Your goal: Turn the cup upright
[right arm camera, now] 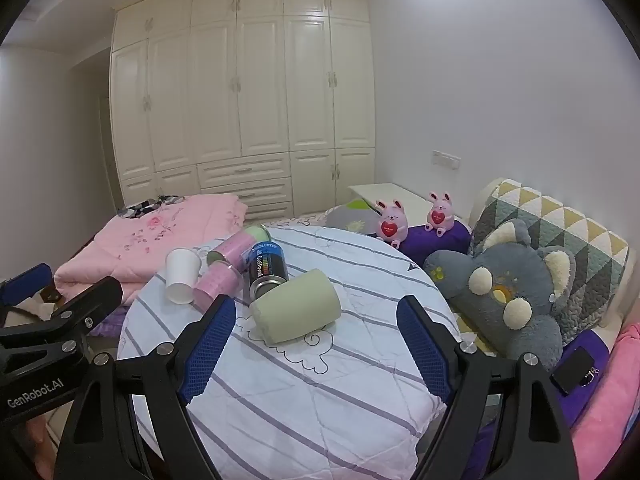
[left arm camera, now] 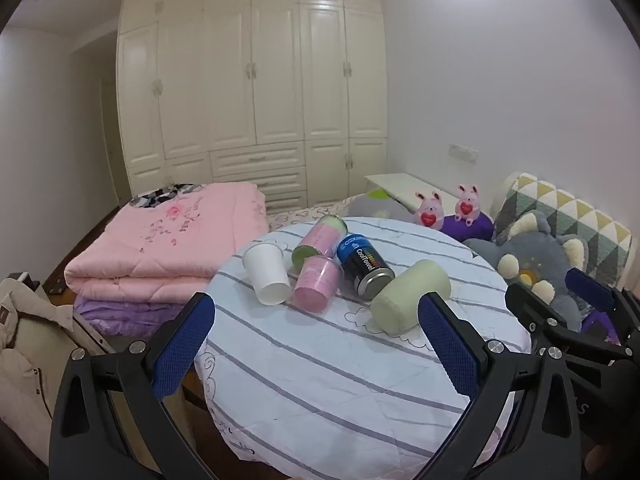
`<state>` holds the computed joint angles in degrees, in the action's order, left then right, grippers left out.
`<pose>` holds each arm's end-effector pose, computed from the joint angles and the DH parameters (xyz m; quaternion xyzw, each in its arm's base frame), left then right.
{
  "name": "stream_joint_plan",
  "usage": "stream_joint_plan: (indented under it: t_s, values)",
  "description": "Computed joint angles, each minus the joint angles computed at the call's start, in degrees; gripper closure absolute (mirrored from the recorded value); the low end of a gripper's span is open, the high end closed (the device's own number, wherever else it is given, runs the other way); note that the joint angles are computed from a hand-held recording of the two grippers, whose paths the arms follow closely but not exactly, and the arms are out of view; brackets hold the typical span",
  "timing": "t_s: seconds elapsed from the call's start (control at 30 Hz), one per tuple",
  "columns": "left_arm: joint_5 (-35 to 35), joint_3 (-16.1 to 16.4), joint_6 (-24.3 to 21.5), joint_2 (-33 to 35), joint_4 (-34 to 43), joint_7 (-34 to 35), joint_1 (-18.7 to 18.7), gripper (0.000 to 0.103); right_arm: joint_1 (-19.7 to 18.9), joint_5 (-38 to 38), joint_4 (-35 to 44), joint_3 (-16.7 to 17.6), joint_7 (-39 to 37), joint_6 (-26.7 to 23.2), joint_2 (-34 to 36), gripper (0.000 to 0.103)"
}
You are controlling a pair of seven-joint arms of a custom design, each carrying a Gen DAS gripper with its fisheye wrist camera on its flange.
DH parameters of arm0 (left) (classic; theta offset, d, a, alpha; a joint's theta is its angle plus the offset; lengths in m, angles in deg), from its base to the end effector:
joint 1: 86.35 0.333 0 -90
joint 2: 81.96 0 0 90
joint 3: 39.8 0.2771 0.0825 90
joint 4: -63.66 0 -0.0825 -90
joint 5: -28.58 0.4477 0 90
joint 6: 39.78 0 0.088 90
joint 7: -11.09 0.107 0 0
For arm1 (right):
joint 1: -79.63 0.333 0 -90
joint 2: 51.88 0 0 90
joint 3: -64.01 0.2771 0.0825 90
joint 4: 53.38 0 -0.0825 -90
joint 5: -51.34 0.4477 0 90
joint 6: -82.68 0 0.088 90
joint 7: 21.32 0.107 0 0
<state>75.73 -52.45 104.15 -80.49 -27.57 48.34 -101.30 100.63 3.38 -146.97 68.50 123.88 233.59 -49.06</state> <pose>0.5998 -0.3181 0.6687 -0.5973 0.6027 -0.3662 0.3820 0.6131 0.3114 0.6392 -0.6023 0.5903 -0.3696 0.3901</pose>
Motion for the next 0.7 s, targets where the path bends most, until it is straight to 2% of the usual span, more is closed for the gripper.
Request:
stream_joint_plan:
  t_s: [0.17,0.23,0.7]
  values:
    - [-0.59,0.43,1.23,-1.0,-1.88,-0.66,0.68,0.0,-0.01,0.89,-0.03,-0.05,-0.76,0.05,0.07,0.02]
    - [2.07,-0.02,1.04,-1.67,-2.86,-2.57,0.61,0.0,-0.04,0.79,-0.11,-0.08,-0.69,0.23,0.0,0.02]
    - [0.2,-0.04,-1.24,-0.12,-0.66,-1.17,0.33,0.0,0.12,1.36,-0.04,-0.24,-1.04,0.36,0.22,0.02]
